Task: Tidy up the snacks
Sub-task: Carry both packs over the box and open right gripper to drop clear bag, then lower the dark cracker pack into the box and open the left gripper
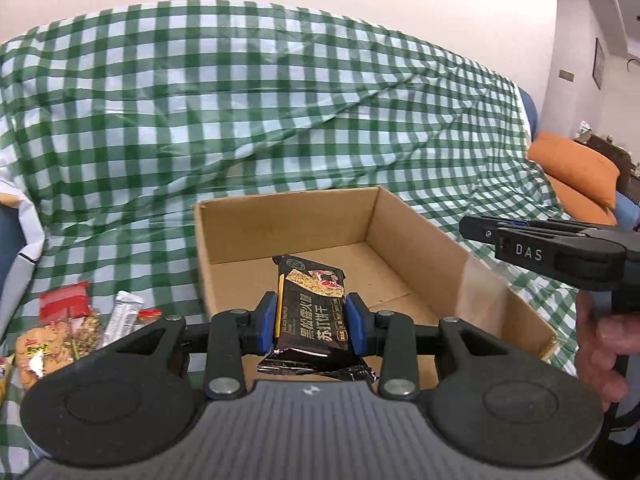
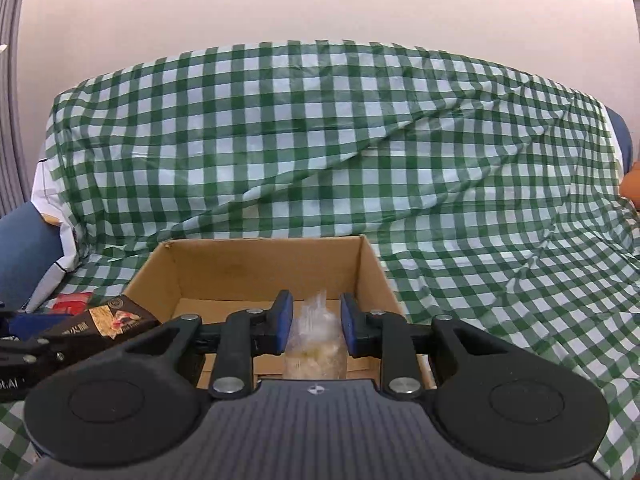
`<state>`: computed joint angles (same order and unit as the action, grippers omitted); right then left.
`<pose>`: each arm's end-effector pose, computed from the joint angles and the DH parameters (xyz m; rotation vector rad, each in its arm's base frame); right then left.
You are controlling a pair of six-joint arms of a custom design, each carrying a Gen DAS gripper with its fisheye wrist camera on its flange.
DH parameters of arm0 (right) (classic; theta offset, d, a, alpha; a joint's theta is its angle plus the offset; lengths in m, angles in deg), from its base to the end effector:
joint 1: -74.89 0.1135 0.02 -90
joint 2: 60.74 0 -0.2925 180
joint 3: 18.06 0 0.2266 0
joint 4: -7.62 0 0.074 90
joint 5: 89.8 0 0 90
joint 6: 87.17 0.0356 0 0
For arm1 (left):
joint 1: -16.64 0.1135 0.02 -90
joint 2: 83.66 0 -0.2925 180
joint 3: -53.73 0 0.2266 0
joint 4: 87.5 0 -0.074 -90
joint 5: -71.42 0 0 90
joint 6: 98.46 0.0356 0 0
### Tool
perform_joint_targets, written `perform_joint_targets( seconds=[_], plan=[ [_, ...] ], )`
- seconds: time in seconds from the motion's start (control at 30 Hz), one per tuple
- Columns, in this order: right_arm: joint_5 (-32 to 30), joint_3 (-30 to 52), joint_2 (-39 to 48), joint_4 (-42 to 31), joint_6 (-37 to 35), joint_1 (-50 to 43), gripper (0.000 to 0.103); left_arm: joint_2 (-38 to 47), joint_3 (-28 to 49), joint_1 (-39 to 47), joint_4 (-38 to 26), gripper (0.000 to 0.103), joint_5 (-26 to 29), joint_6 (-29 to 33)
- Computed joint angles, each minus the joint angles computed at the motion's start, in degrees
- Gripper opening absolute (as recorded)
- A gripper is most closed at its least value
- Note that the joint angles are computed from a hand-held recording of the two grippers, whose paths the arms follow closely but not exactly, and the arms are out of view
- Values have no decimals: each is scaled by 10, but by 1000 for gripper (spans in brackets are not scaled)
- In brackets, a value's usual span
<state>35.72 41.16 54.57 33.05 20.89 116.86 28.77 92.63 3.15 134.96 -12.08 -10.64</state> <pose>0.2815 0.2254 0.1374 -0.0563 1.9980 0.0150 0.2806 -0.0715 0.1101 0.2767 2.1039 -0.2827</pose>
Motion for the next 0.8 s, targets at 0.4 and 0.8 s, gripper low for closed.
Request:
perform_joint_targets(
  seconds=[0.4,0.8],
  plan=[
    [33,28,4,-83,43,3,41,-14,3,15,-30,69,39,-13],
    [63,142,60,-366,160,-43,35,-3,53,29,-150,46,-19,20]
  ],
)
